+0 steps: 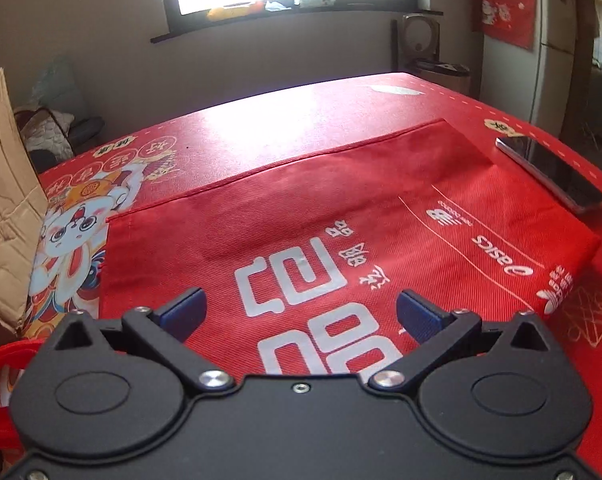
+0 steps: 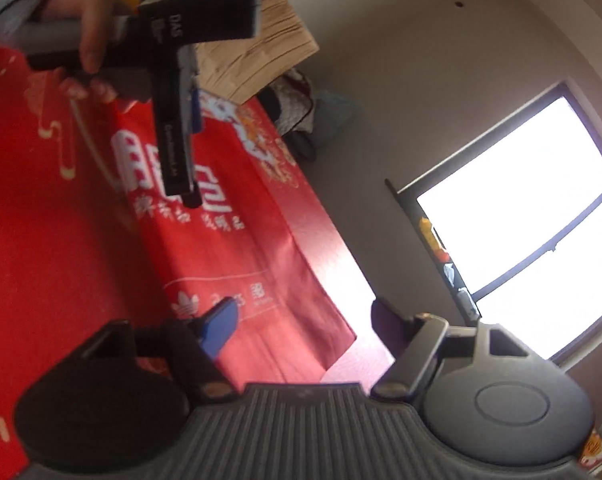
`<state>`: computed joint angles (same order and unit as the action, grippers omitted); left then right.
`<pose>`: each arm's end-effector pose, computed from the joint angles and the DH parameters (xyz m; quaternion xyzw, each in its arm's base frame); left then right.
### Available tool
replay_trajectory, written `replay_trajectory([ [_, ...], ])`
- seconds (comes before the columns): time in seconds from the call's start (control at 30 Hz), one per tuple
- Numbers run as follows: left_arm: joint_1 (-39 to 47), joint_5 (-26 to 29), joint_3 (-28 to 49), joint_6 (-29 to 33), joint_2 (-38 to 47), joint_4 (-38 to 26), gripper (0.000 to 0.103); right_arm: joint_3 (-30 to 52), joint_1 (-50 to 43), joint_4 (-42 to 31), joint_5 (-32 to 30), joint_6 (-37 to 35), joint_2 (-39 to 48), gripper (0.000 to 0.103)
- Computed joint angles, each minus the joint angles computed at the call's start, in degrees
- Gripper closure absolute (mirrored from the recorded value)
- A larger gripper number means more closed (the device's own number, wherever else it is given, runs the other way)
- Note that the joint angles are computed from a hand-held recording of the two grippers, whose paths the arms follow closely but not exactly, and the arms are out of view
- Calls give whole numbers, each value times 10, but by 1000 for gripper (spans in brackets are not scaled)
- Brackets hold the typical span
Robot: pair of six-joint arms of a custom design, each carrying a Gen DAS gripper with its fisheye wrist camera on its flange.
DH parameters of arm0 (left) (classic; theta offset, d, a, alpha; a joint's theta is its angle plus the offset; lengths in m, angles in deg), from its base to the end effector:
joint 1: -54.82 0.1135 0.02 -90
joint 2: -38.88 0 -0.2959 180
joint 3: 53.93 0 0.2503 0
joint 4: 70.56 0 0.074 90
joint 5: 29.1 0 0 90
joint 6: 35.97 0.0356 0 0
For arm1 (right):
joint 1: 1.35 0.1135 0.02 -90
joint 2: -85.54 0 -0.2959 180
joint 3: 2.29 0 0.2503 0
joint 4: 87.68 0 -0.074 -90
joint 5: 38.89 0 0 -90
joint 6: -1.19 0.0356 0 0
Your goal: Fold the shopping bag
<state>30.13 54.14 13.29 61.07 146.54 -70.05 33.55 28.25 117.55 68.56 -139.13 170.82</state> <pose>0.3508 -0.1566 0.1629 0.2233 0.8768 -0.0120 0.4256 0.2286 0.1176 0.1740 -0.4699 0.6891 -0.2218 0.5052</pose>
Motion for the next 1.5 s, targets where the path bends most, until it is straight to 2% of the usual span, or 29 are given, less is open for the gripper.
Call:
replay_trajectory([
  [0.03, 1, 4, 2, 5, 5, -1, 0, 5, 7, -16, 5, -4, 0, 32],
  [0.07, 8, 18, 10, 6, 14, -12, 0, 12, 15, -26, 12, -9, 6, 37],
  [0.1, 15, 33, 19, 7, 22, -23, 0, 21, 23, -36, 19, -15, 14, 48],
  [0.17, 39, 82, 33, -9, 31, -45, 0, 39, 39, -58, 34, -28, 31, 60],
  [0.2, 53, 106, 39, -19, 35, -51, 0, 47, 43, -66, 37, -31, 41, 62],
  [0.23, 65, 128, 45, -27, 39, -58, 0, 56, 47, -73, 39, -33, 52, 62],
  [0.37, 86, 131, 40, -14, 42, -46, 0, 93, 64, -98, 50, -36, 93, 63],
  [0.53, 92, 138, 42, -11, 26, -85, 0, 145, 85, -143, 55, -41, 138, 62],
  [0.73, 90, 141, 35, 11, 18, -91, 0, 180, 92, -101, 62, -79, 200, 67],
  [0.9, 90, 150, 28, 22, 20, -73, 0, 194, 87, -54, 56, -142, 238, 68],
  [0.93, 90, 152, 26, 23, 20, -69, 0, 204, 85, -66, 52, -144, 241, 69],
  [0.97, 91, 153, 24, 23, 21, -64, 0, 215, 83, -78, 47, -146, 244, 78],
  [1.0, 91, 154, 22, 24, 21, -60, 0, 225, 81, -96, 43, -147, 246, 94],
  [1.07, 90, 154, 19, 24, 22, -53, 0, 237, 79, -122, 38, -148, 250, 97],
  [1.13, 90, 155, 16, 24, 22, -48, 0, 236, 80, -114, 42, -168, 256, 97],
  [1.2, 90, 156, 14, 24, 21, -45, 0, 267, 77, -170, 39, -134, 254, 97],
  [1.3, 89, 156, 11, 25, 20, -42, 0, 352, 54, -319, -6, -22, 249, 97],
  [1.43, 88, 158, 7, 27, 17, -44, 0, 525, -10, -556, -128, 140, 284, 95],
  [1.5, 89, 161, 4, 24, 15, -42, 0, 562, -43, -610, -186, 186, 297, 92],
])
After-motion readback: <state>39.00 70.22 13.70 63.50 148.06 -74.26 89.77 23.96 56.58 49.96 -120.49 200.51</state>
